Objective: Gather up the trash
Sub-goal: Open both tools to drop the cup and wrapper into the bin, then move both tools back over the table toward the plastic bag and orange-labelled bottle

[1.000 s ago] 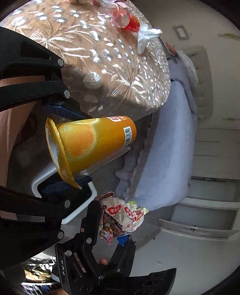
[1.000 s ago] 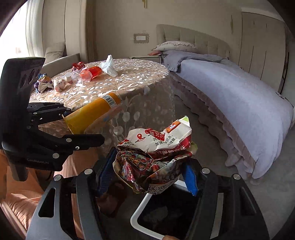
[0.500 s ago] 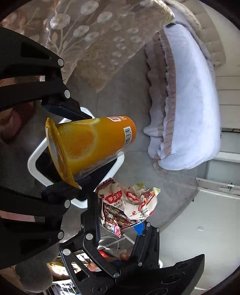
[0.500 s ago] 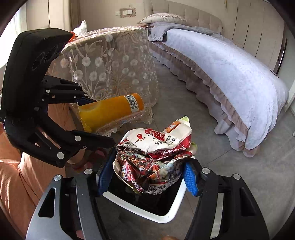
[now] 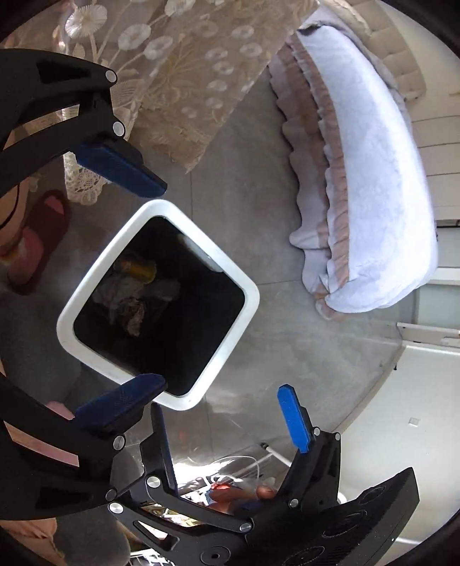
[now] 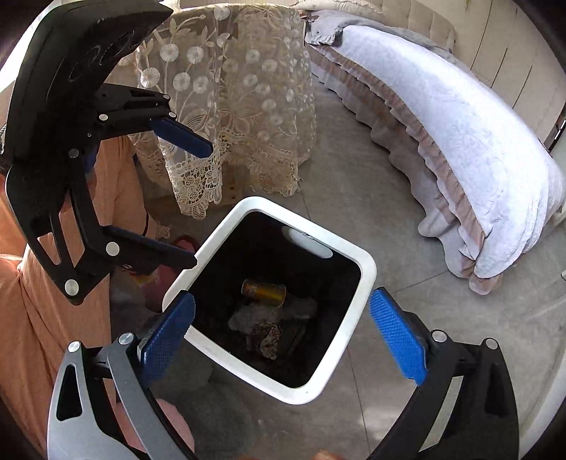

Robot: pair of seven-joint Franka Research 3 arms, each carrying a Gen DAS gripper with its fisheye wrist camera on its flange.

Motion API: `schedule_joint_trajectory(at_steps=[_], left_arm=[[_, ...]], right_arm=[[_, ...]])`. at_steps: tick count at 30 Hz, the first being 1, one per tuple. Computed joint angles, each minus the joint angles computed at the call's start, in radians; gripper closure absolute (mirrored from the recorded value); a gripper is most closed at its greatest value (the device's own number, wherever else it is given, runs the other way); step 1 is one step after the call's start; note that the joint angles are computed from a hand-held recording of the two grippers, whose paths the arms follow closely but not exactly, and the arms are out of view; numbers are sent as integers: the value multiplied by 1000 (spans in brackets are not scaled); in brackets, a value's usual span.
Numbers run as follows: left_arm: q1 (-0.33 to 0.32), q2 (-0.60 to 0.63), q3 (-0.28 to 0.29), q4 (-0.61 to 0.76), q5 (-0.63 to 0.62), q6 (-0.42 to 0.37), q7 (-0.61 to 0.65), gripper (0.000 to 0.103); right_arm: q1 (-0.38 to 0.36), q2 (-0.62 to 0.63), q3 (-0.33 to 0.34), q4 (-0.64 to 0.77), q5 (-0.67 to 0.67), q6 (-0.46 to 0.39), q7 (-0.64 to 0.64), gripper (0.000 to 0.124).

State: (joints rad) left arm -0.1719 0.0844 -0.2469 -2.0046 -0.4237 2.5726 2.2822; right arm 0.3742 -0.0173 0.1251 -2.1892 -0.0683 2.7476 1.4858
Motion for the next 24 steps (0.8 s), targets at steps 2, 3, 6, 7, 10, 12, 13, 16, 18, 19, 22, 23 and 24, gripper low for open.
schedule_joint_trajectory(at_steps=[2, 3, 6, 7, 10, 12, 13, 16, 18, 19, 22, 23, 24], left_arm=[[3, -16, 0, -8, -21, 18, 5, 5], [3, -31, 3, -18, -28, 34, 3, 5], [-3, -78, 14, -49, -55, 84, 1, 5], [-7, -94, 21, -60, -42, 101, -25, 5], [-21, -153, 45, -101, -71, 149, -47, 5], [-32, -193, 66, -135, -76, 193, -71, 5], [-35, -211, 75, -150, -66, 213, -94, 5], [-41, -267, 104, -197, -21, 279, -181, 5], [-35, -303, 118, -229, 16, 327, -253, 5], [-38, -319, 129, -243, 22, 352, -277, 5], [5, -368, 127, -285, 110, 407, -400, 5], [32, -380, 116, -297, 153, 422, -449, 5], [67, -392, 100, -305, 201, 431, -500, 5]], right_arm=[[0, 1, 3, 6, -55, 23, 35, 25], [1, 2, 4, 9, -73, 36, 48, 25], [7, 1, 9, 20, -99, 87, 68, 25], [9, 3, 12, 26, -131, 104, 101, 25], [17, 9, 17, 44, -177, 168, 163, 25], [25, 14, 19, 62, -174, 205, 169, 25], [30, 16, 21, 71, -157, 221, 160, 25], [48, 33, 27, 118, -67, 238, 109, 25], [62, 51, 22, 154, -92, 262, 159, 25], [75, 64, 10, 174, -152, 273, 224, 25], [116, 104, -18, 237, -253, 305, 334, 25], [126, 118, -19, 258, -247, 309, 335, 25], [133, 134, -15, 281, -226, 311, 319, 25]])
